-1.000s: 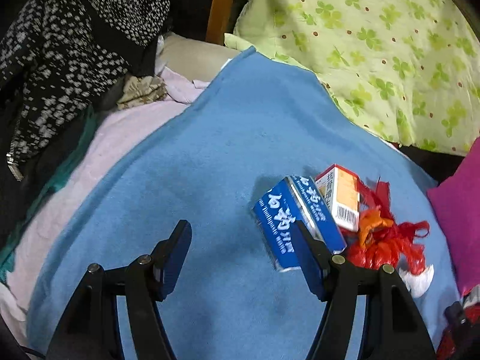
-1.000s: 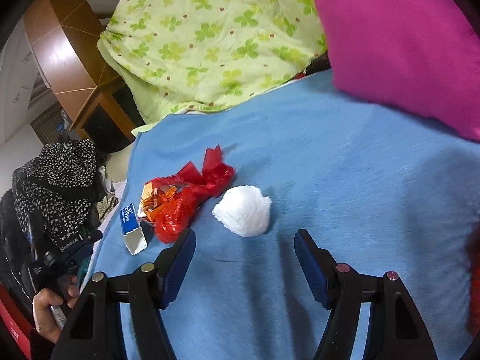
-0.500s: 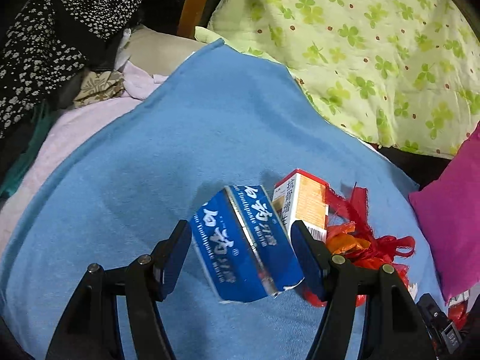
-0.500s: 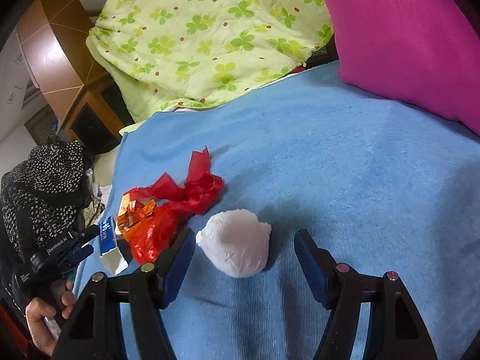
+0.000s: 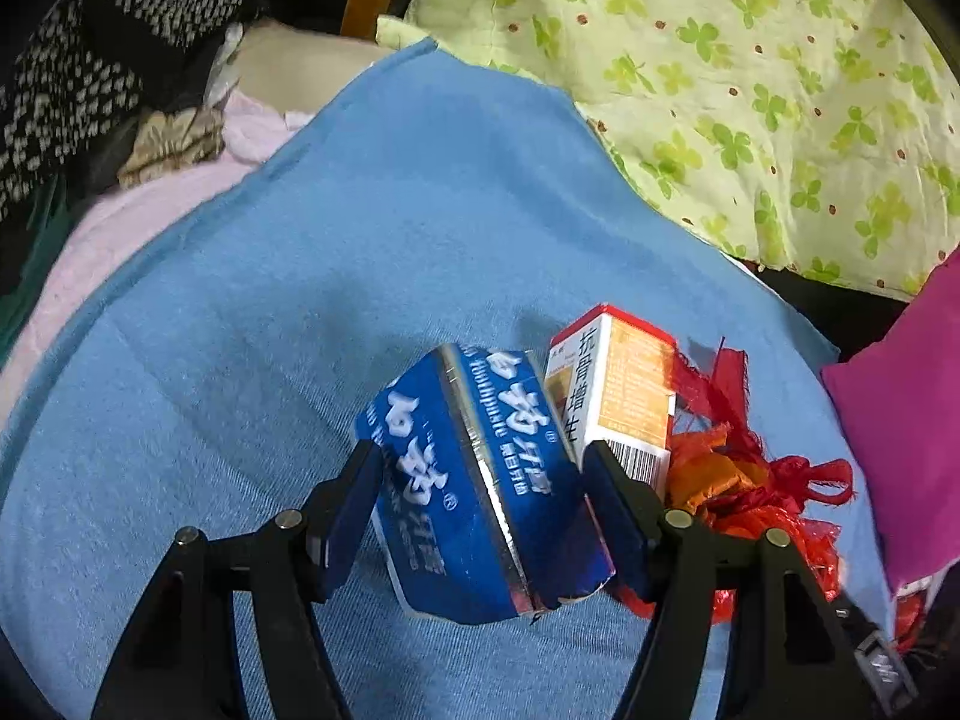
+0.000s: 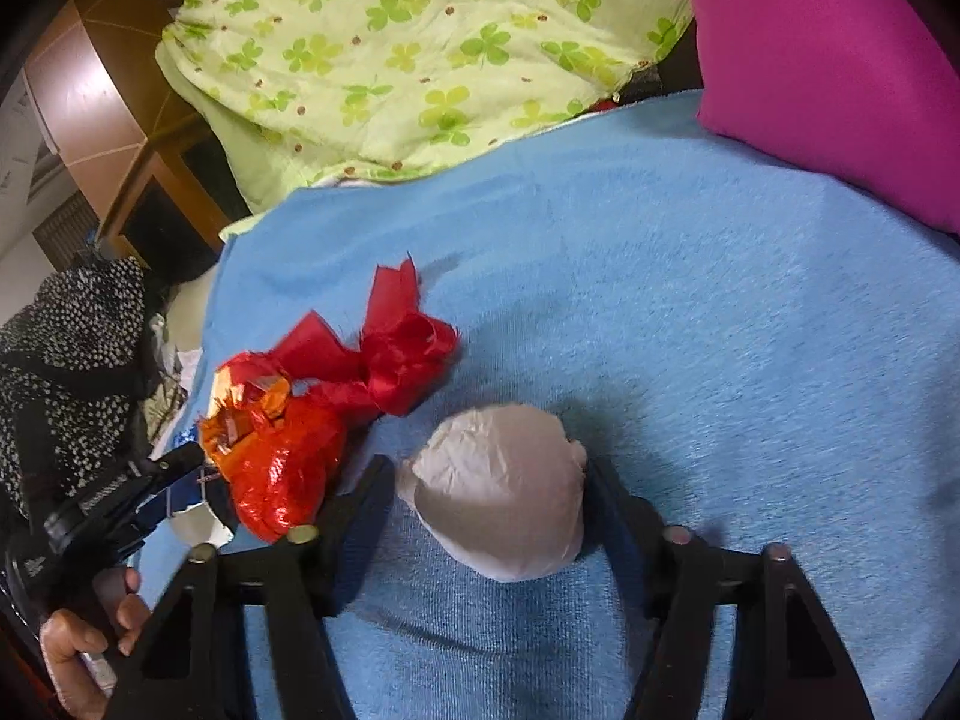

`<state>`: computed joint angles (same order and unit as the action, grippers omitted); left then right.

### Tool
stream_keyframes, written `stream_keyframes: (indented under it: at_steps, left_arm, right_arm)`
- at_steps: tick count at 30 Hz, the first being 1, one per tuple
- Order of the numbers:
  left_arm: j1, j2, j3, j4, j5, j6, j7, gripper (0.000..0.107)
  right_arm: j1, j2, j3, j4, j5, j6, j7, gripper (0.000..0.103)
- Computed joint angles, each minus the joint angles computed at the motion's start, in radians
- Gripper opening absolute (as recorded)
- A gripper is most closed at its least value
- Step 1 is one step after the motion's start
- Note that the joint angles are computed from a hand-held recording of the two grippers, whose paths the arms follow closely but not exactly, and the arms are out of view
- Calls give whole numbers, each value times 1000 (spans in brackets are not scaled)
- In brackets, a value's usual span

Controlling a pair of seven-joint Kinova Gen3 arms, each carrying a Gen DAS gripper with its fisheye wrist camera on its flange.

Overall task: Collect trash
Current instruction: 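Grasp the blue toothpaste box with the left gripper while the right grasps the white tissue ball, then lift the toothpaste box with the left gripper while the right lifts the tissue ball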

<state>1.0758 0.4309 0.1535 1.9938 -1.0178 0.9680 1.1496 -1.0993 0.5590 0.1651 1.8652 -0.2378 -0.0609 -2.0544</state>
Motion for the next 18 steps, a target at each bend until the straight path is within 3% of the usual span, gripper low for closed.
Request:
stream_keyframes:
  at_steps: [2,7,13,18]
  left_arm:
    - [-3,-25,-4,44,-32,-53,47,72]
    - [-1,-77,6,126,-98,-120,149,72]
    - [-11,-117,91,113,62,4,41,71]
    - [60,-156,121,154,83,85,151,71]
  right_arm:
    - [-26,9,28,-9,0,11,3,50]
    - [-22,8,19,-8,6,4,4,46]
    - [-29,-16,11,15,1,-25,21,46]
    - [-69,-41,25,38,-35,-57,69,46]
